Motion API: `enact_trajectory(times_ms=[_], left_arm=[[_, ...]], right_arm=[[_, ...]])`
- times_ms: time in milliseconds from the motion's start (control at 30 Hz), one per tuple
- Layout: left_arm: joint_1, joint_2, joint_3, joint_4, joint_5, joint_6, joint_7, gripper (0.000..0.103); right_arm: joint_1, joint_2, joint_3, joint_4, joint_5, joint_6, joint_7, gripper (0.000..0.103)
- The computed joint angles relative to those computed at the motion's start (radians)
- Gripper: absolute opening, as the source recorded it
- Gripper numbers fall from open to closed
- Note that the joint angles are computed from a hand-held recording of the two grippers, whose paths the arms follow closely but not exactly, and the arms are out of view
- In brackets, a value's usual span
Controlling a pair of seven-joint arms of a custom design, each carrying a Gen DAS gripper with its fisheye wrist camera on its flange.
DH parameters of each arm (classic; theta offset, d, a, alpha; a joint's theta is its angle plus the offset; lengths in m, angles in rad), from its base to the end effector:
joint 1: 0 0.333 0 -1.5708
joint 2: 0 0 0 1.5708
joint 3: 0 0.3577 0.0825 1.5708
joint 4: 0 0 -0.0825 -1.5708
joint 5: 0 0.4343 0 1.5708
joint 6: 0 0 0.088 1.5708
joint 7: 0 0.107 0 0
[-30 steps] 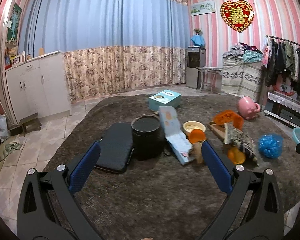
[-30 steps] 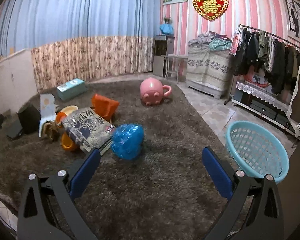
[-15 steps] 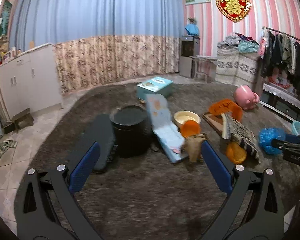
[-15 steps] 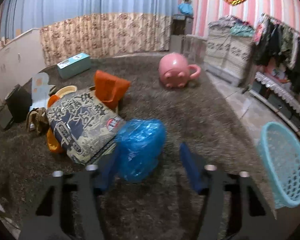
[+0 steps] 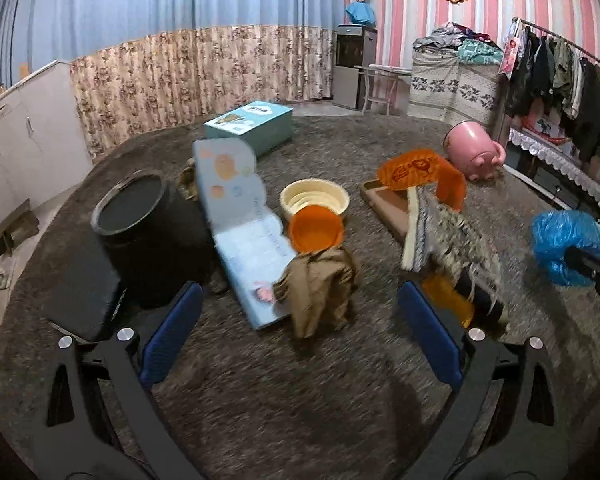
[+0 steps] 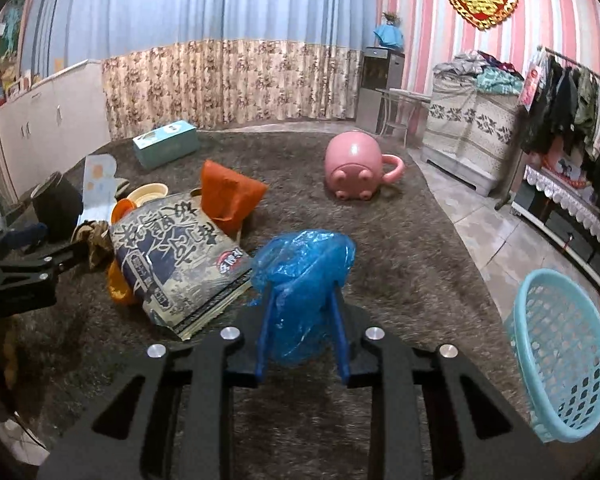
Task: Collect trash
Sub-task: 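Grasp the blue plastic bag with the right tool while the left tool grasps the brown paper bag, then carry both bags to the blue basket and open both tools to drop them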
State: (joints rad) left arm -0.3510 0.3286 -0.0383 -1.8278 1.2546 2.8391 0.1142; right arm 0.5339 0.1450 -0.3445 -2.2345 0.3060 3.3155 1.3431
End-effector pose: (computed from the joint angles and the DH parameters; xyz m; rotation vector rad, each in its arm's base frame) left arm 0.6456 -0.3157 0.4170 -1.6533 1.7005 -0.8432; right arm 0.6205 0.0935 0.4286 -1.7407 1.5479 -0.8094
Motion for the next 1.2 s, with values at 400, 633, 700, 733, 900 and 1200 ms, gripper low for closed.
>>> enact_trajectory(times_ms=[400,633,700,733,900,1200], left_arm=[[-0.019,0.091,0.006,0.087,-0.294,-0.009,0.294,0.047],[-0.099,0.026,0.108,0.031,-0.154,0.008,0.111,0.046],[-0.108,0.002,0.112,0.021,-0.069,-0.013,0.033,0.046],[-0.113,-0.014,0.113,0.015,-0.019,-0.024,-0.014,0.046],[-0.098,-0.071,0.082,0.002,0.148,-0.036,-0.172,0.046],[-0.054,-0.061,-0.041,0.094,0.338,-0.006,-0.290,0.046]], right_arm=[[-0.594,-0.026,0.521,-0.021,-0.228,-0.009,0.234,0.026],[-0.703,-0.051,0.579,-0.049,-0.348,0.032,0.373,0.026],[-0.721,-0.061,0.575,-0.058,-0.386,0.044,0.429,0.026],[-0.717,-0.064,0.564,-0.061,-0.397,0.049,0.446,0.026],[-0.658,-0.103,0.473,-0.100,-0.353,0.087,0.454,0.026],[-0.546,-0.172,0.334,-0.170,-0.102,0.154,0.290,0.026]])
